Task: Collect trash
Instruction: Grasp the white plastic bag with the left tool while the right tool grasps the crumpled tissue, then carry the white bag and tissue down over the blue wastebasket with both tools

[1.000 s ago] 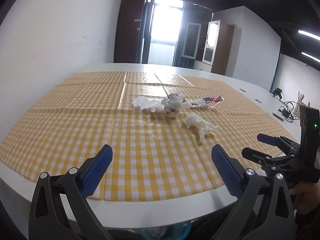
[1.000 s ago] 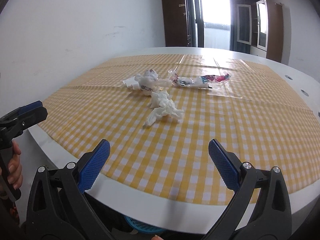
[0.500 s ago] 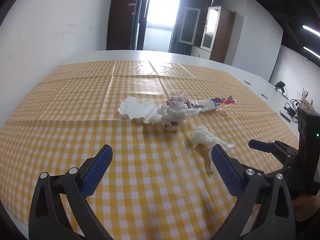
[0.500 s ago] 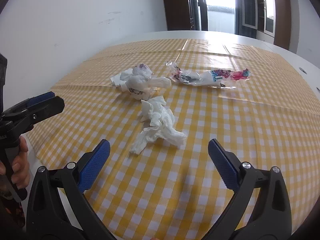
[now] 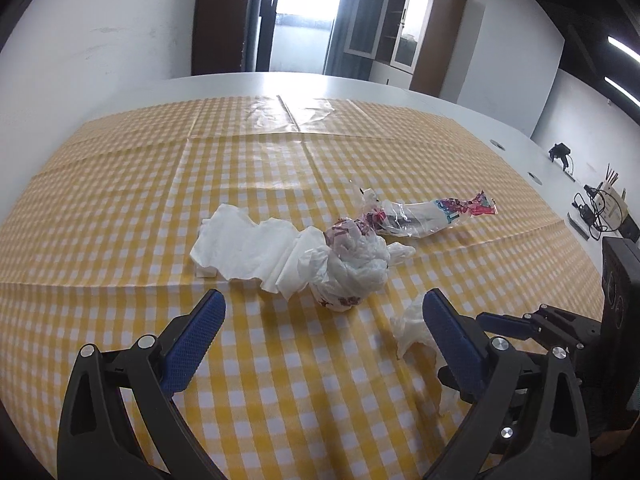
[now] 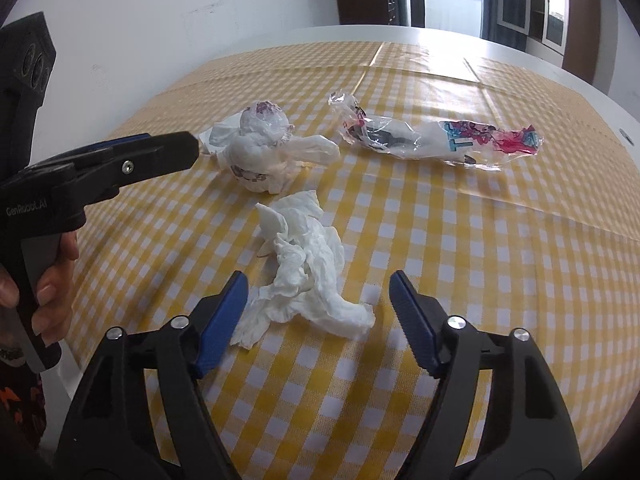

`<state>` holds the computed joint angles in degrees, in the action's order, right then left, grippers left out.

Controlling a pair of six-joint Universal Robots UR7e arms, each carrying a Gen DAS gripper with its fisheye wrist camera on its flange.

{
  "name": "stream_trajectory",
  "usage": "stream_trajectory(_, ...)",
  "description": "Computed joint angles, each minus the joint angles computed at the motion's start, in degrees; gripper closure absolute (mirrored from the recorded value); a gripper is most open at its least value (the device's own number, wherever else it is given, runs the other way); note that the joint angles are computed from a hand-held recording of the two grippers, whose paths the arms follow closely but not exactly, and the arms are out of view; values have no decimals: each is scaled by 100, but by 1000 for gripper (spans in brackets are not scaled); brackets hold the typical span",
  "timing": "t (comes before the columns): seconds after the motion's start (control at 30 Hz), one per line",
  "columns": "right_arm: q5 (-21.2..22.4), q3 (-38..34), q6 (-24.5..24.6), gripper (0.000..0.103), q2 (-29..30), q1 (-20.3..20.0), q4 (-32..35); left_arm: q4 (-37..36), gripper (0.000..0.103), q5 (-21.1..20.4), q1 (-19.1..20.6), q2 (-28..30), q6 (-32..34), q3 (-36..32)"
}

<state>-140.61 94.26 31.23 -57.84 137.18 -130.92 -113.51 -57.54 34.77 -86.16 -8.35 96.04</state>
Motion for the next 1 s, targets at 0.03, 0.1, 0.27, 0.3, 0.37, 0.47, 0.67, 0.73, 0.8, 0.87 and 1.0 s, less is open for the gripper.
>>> stream_trajectory(0.03,23,15,19,47,-11,-22,4,-15,6,-10,17,84,72,-38)
stream_trajectory(0.1,28,59,70,59,-31,-47,45,-73,7,-24,40,214,207,-74)
stream_trajectory(0.27,105,264,78,92,-196,-67,-161,-190,13,-5,108,470,371,-118)
stream_trajectory(0.3,126,326,56,93,-239,-66,-227,-197,15,-9,118,502,346,-120)
stream_trajectory(0.37,69,409,28,95,-292,-37,-278,-288,28,-40,133,516,277,-95)
stream_trajectory(0.47,63,544,0,97,-377,-5,-463,-290,50,-79,130,512,149,-71)
stream_trajectory(0.67,-51,714,7,97,-490,155,-779,-585,57,-99,9,149,-80,165)
stream_trajectory(0.73,-87,772,27,97,-541,214,-833,-651,58,-234,-20,-52,-245,252)
stream_trajectory(0.8,-187,811,32,97,-527,294,-942,-702,58,-335,-71,-264,-333,362)
stream_trajectory(0.87,-279,876,52,97,-545,398,-1055,-712,58,-307,-169,-519,-430,500)
stream_trajectory(1.0,-298,949,96,97,-570,550,-1208,-478,58,-173,-398,-1054,-785,758)
